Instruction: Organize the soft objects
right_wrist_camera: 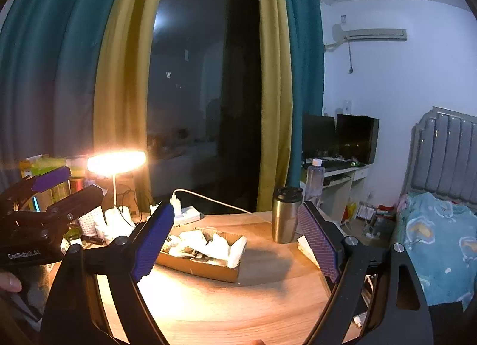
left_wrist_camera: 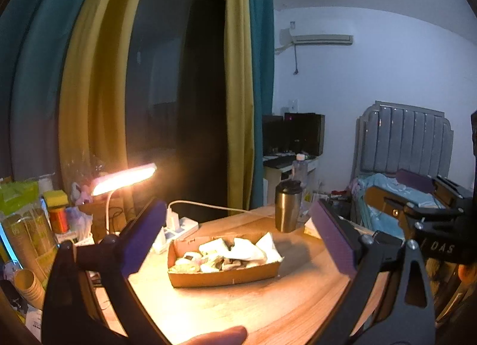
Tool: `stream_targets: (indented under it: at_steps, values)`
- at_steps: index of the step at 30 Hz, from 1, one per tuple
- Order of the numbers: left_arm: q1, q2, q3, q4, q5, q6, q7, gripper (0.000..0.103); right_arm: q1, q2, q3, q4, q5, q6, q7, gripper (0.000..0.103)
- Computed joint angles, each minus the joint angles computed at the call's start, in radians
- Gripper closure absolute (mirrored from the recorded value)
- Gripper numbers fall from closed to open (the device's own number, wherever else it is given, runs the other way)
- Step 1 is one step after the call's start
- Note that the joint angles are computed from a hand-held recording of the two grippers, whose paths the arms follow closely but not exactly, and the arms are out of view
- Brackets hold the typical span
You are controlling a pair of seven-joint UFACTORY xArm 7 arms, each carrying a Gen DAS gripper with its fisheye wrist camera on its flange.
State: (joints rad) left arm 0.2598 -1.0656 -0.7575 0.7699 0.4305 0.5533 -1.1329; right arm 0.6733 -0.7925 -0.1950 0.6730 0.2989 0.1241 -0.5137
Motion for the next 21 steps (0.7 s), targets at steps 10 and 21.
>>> stream_targets:
  at_steps: [10,21]
  values:
    - [0.001,-0.002,-0.004,0.015,0.002,0.011,0.009,0.004,0.008,-0.013,-0.013,-0.007,-0.001,-0.009,-0.002,0.015]
    - [-0.001,-0.002,0.000,0.017,0.000,0.019,0.010,0.004,0.004,-0.009,0.001,-0.009,-0.008,-0.012,0.016,0.015]
